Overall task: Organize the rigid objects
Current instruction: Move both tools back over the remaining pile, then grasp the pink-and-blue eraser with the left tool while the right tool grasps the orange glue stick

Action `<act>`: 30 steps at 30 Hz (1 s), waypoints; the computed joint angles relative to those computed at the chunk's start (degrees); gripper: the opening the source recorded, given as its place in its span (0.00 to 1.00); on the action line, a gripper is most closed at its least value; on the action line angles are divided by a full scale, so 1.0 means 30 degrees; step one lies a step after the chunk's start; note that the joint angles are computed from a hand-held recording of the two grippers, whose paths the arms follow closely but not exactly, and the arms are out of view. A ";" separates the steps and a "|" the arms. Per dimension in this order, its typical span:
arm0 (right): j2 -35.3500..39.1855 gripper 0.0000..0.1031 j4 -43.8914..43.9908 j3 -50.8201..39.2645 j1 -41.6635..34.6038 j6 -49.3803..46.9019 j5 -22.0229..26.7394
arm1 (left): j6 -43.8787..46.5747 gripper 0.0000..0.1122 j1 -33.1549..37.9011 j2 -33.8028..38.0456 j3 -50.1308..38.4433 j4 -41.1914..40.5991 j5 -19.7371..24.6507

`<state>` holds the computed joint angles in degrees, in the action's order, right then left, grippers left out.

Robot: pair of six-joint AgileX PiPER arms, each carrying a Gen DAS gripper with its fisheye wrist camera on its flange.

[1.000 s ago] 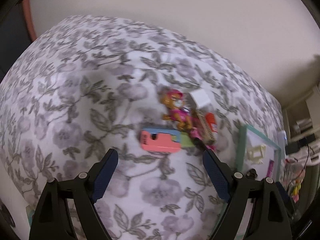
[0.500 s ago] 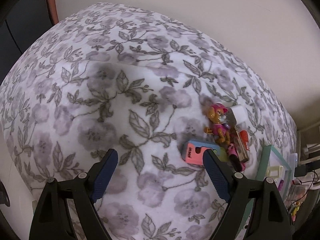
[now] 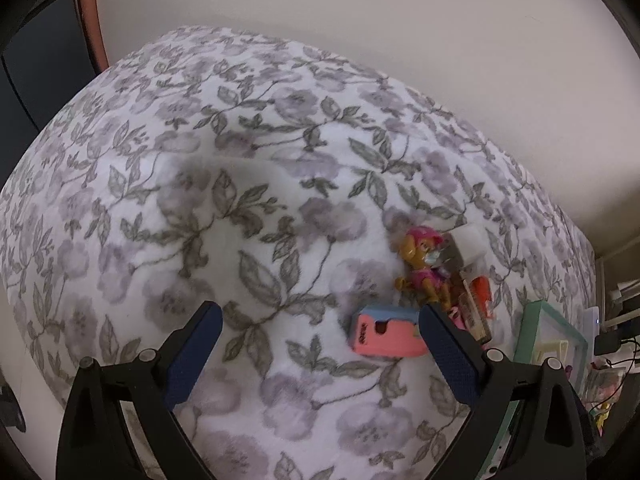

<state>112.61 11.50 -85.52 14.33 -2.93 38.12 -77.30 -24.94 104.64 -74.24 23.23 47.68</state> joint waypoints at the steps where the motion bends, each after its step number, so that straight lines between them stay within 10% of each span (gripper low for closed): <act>1: 0.0157 1.00 -0.0210 -0.0357 -0.0038 0.0347 0.0222 | 0.0191 0.88 -0.0035 0.0225 -0.0300 -0.0020 0.0058; 11: 0.1785 0.99 0.1540 -0.2975 -0.0717 -0.0021 0.1033 | 0.4100 0.88 0.0567 0.2927 -0.2864 -0.2937 0.0291; 30: 0.5915 0.64 0.2371 -0.6462 -0.0168 -0.0650 0.2094 | 0.7152 0.87 0.0736 0.6784 -0.7382 -0.4965 0.2134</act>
